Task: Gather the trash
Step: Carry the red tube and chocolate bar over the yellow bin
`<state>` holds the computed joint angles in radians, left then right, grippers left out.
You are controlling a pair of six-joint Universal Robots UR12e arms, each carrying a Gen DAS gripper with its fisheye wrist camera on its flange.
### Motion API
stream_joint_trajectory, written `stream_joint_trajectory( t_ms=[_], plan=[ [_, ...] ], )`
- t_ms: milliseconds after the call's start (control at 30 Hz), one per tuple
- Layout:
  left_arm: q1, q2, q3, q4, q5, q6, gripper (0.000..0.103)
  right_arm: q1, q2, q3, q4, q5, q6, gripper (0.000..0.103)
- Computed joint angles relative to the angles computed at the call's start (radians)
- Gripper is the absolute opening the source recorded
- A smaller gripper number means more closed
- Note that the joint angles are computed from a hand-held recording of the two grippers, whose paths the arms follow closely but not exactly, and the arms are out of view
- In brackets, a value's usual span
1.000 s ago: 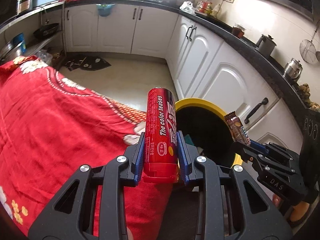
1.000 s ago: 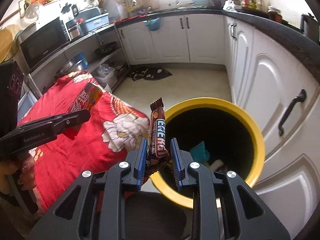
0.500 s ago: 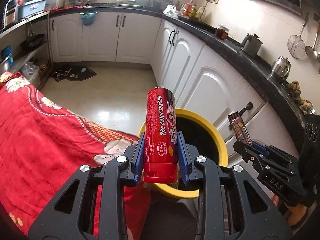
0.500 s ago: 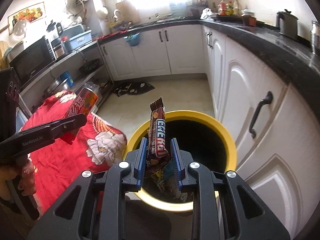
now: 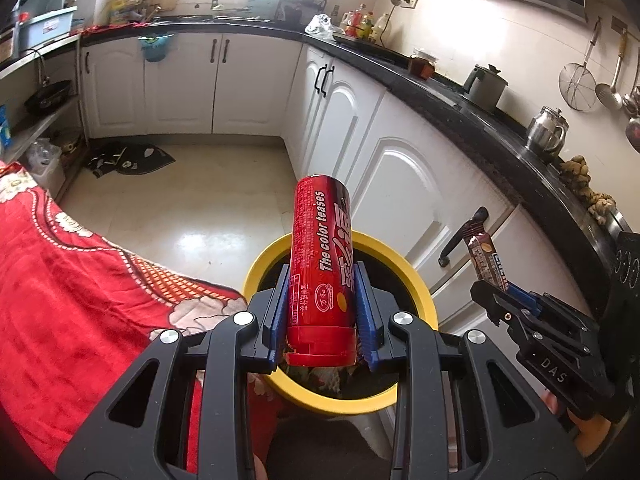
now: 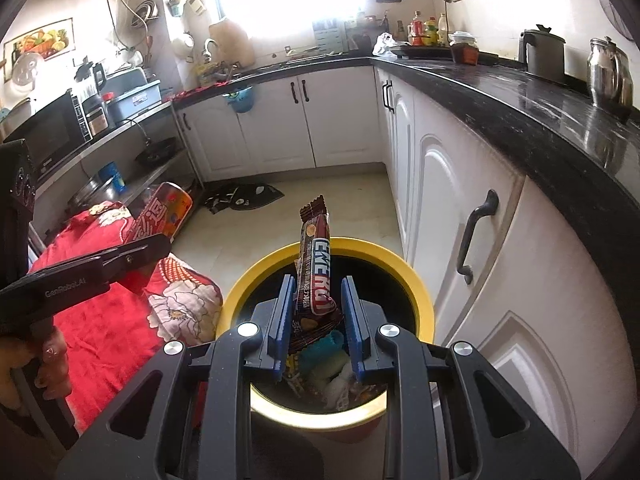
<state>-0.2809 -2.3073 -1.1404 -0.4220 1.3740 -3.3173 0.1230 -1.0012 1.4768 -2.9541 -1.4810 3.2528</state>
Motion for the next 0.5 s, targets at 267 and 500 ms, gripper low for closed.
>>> stream_joint_trajectory(
  t_ms=[267,500],
  plan=[
    [-0.006,-0.017,0.011,0.012,-0.012,0.015,0.023,0.005,0.010,0.000,0.001,-0.038,-0.003,0.023],
    [-0.008,-0.033,0.016,0.036,-0.022,0.023,0.023,0.015,0.026,0.002,-0.027,-0.072,-0.006,0.024]
  ],
)
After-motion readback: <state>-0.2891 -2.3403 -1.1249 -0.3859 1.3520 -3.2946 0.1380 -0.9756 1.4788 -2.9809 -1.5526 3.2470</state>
